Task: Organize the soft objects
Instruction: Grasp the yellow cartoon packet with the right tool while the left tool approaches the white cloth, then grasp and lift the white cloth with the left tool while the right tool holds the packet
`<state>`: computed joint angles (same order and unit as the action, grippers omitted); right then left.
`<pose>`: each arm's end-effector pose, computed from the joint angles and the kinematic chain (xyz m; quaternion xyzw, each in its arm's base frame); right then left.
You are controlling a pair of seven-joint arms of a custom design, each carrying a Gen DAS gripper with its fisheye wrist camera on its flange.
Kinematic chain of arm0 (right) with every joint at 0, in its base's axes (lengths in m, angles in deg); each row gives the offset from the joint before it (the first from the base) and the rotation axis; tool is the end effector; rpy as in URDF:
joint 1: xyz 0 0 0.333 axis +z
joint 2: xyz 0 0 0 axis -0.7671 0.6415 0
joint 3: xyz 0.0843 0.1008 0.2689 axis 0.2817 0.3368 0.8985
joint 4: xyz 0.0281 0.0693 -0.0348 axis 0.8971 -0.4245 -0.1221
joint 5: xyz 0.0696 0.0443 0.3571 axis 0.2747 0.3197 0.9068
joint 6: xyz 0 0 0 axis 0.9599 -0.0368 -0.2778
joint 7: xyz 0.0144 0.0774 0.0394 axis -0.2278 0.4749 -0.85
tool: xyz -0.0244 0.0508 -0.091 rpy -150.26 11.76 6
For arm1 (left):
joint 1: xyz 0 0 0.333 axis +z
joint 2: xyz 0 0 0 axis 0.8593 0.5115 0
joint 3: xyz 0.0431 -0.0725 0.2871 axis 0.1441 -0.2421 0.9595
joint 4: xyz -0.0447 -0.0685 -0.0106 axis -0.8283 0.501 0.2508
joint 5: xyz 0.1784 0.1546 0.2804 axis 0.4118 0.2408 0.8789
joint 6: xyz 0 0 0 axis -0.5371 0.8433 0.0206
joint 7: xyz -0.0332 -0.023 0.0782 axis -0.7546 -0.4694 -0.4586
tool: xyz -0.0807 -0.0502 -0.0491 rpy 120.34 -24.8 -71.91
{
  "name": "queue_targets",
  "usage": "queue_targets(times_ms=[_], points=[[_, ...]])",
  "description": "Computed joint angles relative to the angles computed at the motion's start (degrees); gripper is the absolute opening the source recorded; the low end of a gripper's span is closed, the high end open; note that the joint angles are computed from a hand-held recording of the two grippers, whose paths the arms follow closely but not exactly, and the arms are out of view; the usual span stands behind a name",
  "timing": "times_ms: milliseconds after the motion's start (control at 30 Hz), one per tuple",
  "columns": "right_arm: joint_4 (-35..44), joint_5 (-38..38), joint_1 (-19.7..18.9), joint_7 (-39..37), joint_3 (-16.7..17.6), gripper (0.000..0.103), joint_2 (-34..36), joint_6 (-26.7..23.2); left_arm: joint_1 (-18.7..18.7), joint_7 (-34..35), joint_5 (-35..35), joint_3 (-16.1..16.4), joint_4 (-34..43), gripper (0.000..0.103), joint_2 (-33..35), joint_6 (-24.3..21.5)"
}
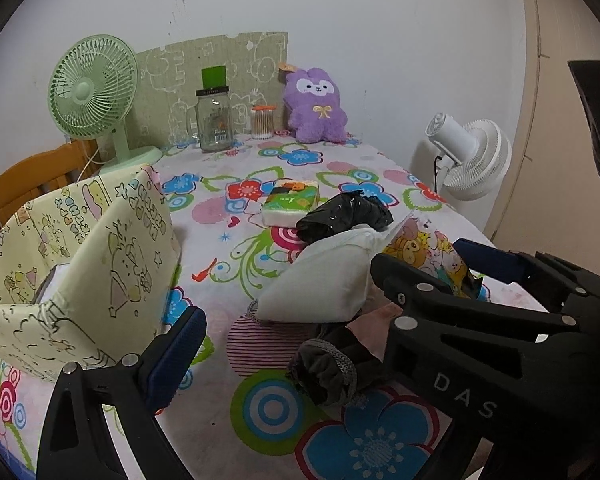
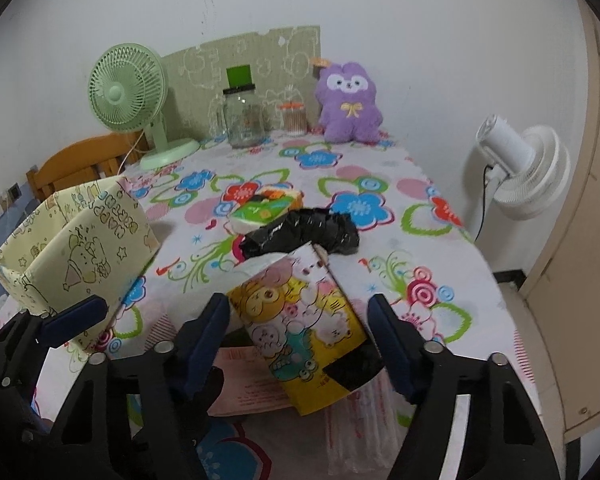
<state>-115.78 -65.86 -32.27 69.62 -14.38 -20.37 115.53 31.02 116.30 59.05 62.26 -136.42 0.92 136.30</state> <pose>0.5466 0.2304 0.4826 -0.6135 0.6793 -0.2476 0.3175 0.5525 -0.3430 0.4682 -0.5070 0.7486 -0.3585 0.2326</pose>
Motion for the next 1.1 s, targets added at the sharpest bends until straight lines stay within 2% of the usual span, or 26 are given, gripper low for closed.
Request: queue_targets(times_ms=[67, 133, 267, 533, 600, 633, 733, 833, 933, 1100], points=[[0.1, 0.5, -0.1, -0.3, 0.0, 0.065, 0.2, 0.1, 0.3, 1.1, -0.8, -0.5, 0.6, 0.099, 0.5, 0.0], [0.3, -0.7, 0.2, 0.9, -0.3, 0.059, 0.2, -0.4, -0.5, 0.2, 0.2, 0.5, 1.1, 0.099, 0.7, -0.1], [0.0, 1.6, -0.5, 0.0, -0.2, 0.056, 0.0, 1.1, -0.3, 0.5, -0.4, 0.3, 2.5, 0.099, 1.4, -0.7], [1.7, -2.0, -0.8, 4.2, -0.9, 0.054, 0.0, 1.2, 0.6, 4.7, -4.0, -0.5, 7.3, 0.099, 4.1, -0.7], [2.1, -1.7, -0.9, 4.1, -0.9, 0.054, 0.2, 1.1, 2.1, 8.3, -7.4, -2.5, 9.0, 0.099, 5.2, -1.7], [2.5, -1.4, -1.0, 4.0, -0.9, 0.053, 0.5, 0.8, 3.4, 11.1, -10.1, -4.3, 10.6, 0.098, 6.2, -3.7], [3.5, -0.4, -0.9, 3.4, -0.9, 0.053, 1.3, -0.1, 4.9, 16.7, -15.7, -6.7, 14.9, 0.088, 8.7, -8.9], [4.5, 1.0, -0.8, 2.3, -0.9, 0.053, 2.2, -1.1, 5.3, 20.0, -19.3, -7.4, 17.8, 0.086, 10.7, -11.9], [5.1, 2.7, -0.7, 1.3, -0.9, 0.053, 2.9, -1.9, 5.6, 22.3, -21.9, -7.8, 18.4, 0.085, 11.3, -12.4], [6.2, 5.1, -0.4, -0.6, -0.9, 0.053, 4.0, -3.3, 6.6, 27.7, -26.3, -9.6, 19.8, 0.073, 12.3, -14.6]])
